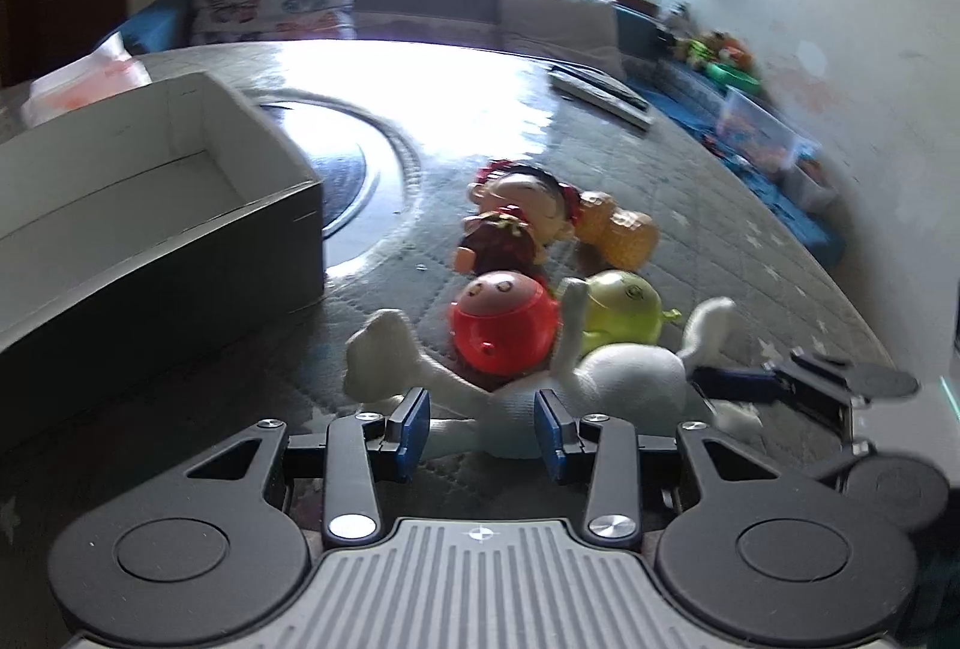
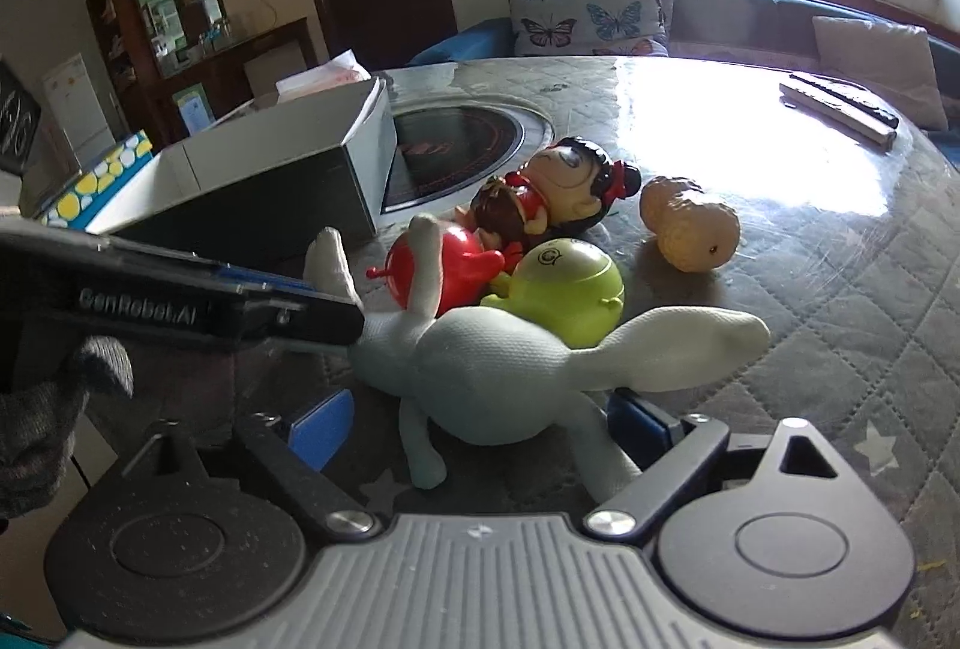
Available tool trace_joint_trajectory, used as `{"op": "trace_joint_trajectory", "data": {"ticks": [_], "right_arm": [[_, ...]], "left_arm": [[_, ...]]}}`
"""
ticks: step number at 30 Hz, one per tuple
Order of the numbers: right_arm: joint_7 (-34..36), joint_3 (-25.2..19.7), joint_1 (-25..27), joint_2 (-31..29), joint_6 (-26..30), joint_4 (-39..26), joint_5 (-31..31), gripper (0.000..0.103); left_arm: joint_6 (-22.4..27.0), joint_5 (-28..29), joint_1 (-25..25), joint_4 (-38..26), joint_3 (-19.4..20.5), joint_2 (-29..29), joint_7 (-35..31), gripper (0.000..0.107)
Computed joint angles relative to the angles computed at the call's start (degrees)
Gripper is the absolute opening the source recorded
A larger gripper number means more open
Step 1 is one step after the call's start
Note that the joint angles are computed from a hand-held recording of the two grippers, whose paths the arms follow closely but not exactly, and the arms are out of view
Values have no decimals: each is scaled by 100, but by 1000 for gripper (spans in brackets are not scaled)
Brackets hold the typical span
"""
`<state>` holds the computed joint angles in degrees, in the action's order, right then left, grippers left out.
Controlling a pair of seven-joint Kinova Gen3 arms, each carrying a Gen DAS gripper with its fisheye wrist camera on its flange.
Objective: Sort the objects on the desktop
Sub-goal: 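Close the left tool on the white plush bunny's body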
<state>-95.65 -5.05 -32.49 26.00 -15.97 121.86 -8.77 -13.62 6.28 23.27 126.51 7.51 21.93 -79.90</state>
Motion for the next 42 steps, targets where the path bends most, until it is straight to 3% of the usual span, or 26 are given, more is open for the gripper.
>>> {"op": "trace_joint_trajectory", "data": {"ticks": [4,8,10,12,17,23,27,30,37,42], "right_arm": [[-104,-131,168,2,11,-16,74,87],[-292,-230,341,65,68,-92,158,79],[-329,-195,325,95,123,-132,162,76],[-314,-83,207,93,136,-138,107,69],[-353,-61,173,15,151,-102,88,55],[-285,-44,84,-146,87,-5,120,47],[-433,-490,438,-211,-60,53,509,37],[-249,-269,157,-247,60,-9,334,35],[-320,-242,123,-160,140,-1,289,36],[-59,150,-289,-289,146,139,-31,51]], "left_arm": [[66,-749,-602,-27,581,104,-38,41],[163,-947,-705,-133,672,267,-65,42],[-19,-987,-726,-86,687,327,-62,41],[-235,-1186,-925,-12,874,406,12,32],[-848,-1159,-749,242,680,482,58,24],[-1342,-1186,-699,546,568,406,220,11],[-1770,-1553,-955,813,729,325,520,3],[-1739,-1431,-745,858,552,248,442,3],[-1412,-1213,-735,802,497,215,666,10],[-1441,-1348,-869,853,597,199,913,20]]}}
